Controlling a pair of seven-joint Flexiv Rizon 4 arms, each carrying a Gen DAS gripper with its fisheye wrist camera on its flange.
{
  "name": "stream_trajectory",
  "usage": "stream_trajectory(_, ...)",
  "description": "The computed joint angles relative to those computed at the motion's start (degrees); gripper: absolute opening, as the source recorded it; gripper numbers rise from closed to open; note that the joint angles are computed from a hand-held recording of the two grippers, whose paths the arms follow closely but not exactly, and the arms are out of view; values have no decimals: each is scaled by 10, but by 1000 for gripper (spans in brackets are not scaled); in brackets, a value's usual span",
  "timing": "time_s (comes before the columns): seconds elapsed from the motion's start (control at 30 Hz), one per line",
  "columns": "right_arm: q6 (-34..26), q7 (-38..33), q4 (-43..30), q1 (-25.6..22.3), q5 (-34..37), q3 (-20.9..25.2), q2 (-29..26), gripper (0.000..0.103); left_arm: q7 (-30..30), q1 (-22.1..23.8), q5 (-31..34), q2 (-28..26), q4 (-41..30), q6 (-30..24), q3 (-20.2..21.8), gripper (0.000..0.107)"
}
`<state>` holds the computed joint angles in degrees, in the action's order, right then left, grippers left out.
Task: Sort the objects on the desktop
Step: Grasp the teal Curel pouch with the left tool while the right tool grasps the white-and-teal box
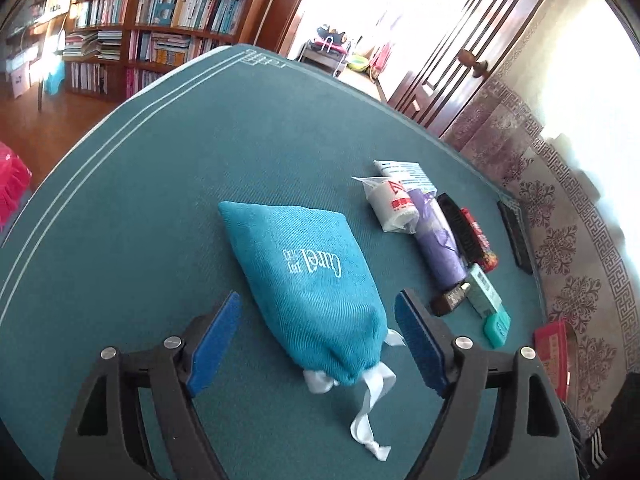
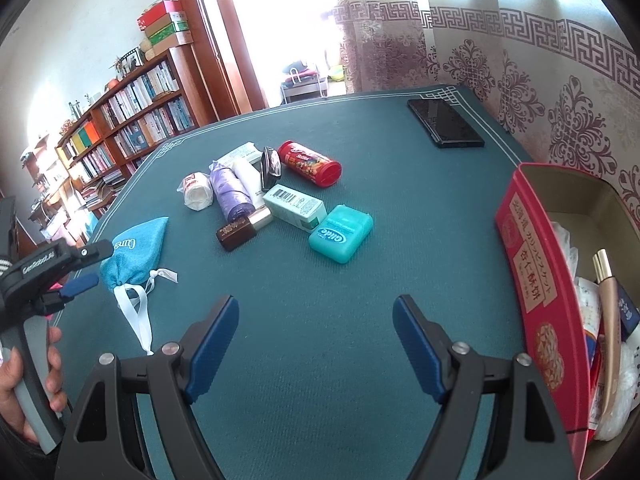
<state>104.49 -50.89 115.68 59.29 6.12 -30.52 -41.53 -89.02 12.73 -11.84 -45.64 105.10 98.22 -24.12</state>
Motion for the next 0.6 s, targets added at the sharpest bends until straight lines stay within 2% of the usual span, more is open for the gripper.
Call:
stream_trajectory(0.17, -7, -1, -6, 5, -4, -11, -4, 82, 6, -28, -28, -21, -46, -53, 23, 82)
stream_trajectory(0.4, -29, -4, -42, -2, -36, -28, -26, 82, 15, -96, -51, -28, -88, -87, 102, 82)
stream_trajectory(0.47, -33, -4, -59, -12, -48, -26, -34, 82, 20, -108, -51, -28, -94, -95, 118, 82)
stream_trajectory(0.6, -56, 1, -101, -46, -77, -11, -53, 82, 21, -155, -42, -31, -115, -116, 178, 83)
